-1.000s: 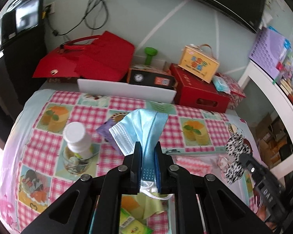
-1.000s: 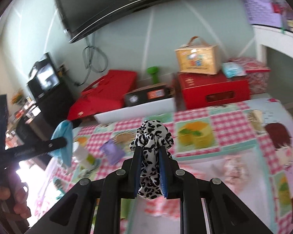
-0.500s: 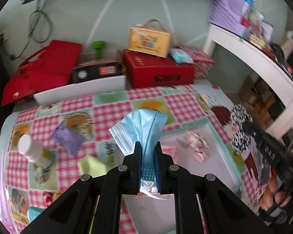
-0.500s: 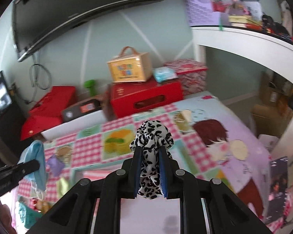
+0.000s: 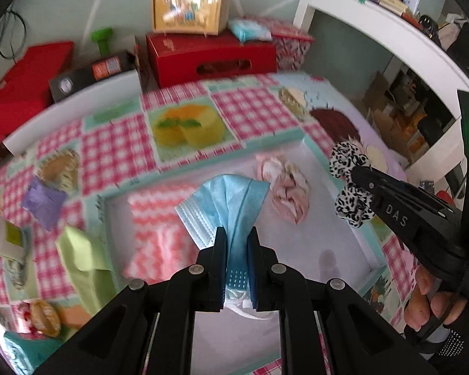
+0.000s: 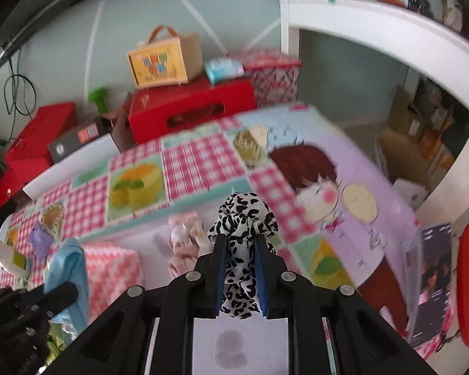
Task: Organize soft objects
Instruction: 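Lower both tools into the tray and open them to release mask and scrunchie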
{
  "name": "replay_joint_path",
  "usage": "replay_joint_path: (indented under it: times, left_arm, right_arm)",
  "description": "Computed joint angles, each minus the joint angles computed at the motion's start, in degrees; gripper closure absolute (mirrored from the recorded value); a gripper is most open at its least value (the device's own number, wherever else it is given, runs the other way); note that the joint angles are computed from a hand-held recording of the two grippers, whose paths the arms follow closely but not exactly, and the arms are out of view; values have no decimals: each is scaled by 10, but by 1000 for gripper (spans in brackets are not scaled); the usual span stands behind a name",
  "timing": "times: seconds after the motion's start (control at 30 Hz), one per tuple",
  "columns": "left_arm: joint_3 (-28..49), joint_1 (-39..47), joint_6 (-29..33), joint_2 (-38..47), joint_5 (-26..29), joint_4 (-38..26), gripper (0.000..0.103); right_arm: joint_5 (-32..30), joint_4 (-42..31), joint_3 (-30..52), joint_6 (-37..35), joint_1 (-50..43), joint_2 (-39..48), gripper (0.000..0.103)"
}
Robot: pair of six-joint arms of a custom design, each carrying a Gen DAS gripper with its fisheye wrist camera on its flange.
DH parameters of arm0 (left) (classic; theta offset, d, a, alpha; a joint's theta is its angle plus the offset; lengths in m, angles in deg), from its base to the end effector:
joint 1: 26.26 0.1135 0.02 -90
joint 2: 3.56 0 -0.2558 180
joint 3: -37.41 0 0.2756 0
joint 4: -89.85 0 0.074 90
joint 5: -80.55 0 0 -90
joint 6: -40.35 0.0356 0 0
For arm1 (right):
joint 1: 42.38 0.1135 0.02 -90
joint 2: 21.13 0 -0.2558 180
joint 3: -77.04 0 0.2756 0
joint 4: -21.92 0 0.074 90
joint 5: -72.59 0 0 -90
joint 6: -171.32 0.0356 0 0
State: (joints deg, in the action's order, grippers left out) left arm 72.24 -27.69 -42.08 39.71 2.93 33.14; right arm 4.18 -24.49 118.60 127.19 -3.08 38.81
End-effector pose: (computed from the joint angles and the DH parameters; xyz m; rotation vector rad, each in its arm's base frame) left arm 0.1518 -0.0114 0.1497 0.2748 2.6730 -0.2592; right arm 0.1623 0.1159 0.1511 0.2565 2.5579 0.0281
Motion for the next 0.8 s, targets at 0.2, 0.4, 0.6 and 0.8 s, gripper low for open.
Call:
replay_joint_path:
  times: [0.2,0.4,0.6,0.8]
  left_arm:
    - [-22,-36,-32,77,-22,56,91]
    - [-16,-30,-34,84,-16,47,90]
    - [-2,-22,-30,60,-12,16,73]
    - [9,-12,-20,32,-7,-10,70]
  right_arm:
    - [-29,21,-3,-2,-13,40,83]
    - [-31,16,6,2,-9,56,82]
    - [-33,15,13,1,-3,65,81]
    - [-35,7,19,3,-1,73,79]
